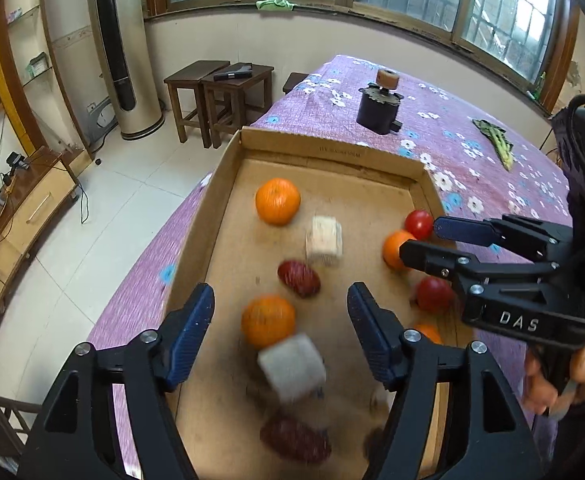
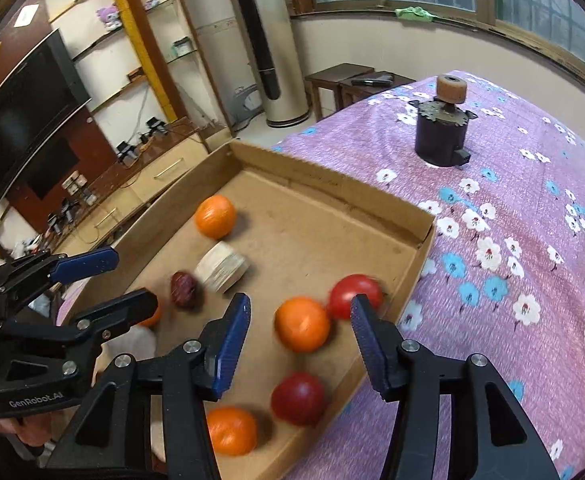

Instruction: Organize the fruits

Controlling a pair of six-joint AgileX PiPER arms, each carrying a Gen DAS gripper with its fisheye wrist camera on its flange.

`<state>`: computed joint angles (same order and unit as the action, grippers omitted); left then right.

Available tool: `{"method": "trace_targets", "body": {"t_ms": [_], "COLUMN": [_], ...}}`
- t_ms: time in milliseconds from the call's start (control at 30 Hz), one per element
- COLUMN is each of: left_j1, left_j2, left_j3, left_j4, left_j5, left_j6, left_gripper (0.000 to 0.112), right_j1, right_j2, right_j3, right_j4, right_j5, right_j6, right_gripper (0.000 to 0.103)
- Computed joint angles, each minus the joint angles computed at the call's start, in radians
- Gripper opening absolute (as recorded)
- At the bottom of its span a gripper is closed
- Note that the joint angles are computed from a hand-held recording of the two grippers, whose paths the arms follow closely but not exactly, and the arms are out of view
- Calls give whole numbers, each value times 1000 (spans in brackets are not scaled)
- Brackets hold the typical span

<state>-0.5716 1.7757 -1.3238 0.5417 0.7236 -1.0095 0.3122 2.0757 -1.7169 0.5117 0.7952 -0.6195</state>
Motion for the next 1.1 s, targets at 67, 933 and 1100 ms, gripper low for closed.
{"method": "trace_targets", "body": {"t_ms": [67, 933, 1100], "left_j1": [-28, -410, -463], "left_j2": [-38, -236, -251], "left_j3": [51, 308, 315], "left_j4": [37, 283, 291], "left_j5": [2, 201, 239], "left_j6": [-56, -487, -516], "left_gripper": [69, 78, 78], "right_j1": [-5, -75, -93], "right_j2": [-38, -463, -498], "right_j3": [60, 639, 677], "right_j4": [43, 302, 306], "right_j5": [-5, 9, 10], "right_j6": [-72, -772, -797], "right_gripper": [54, 87, 87]}}
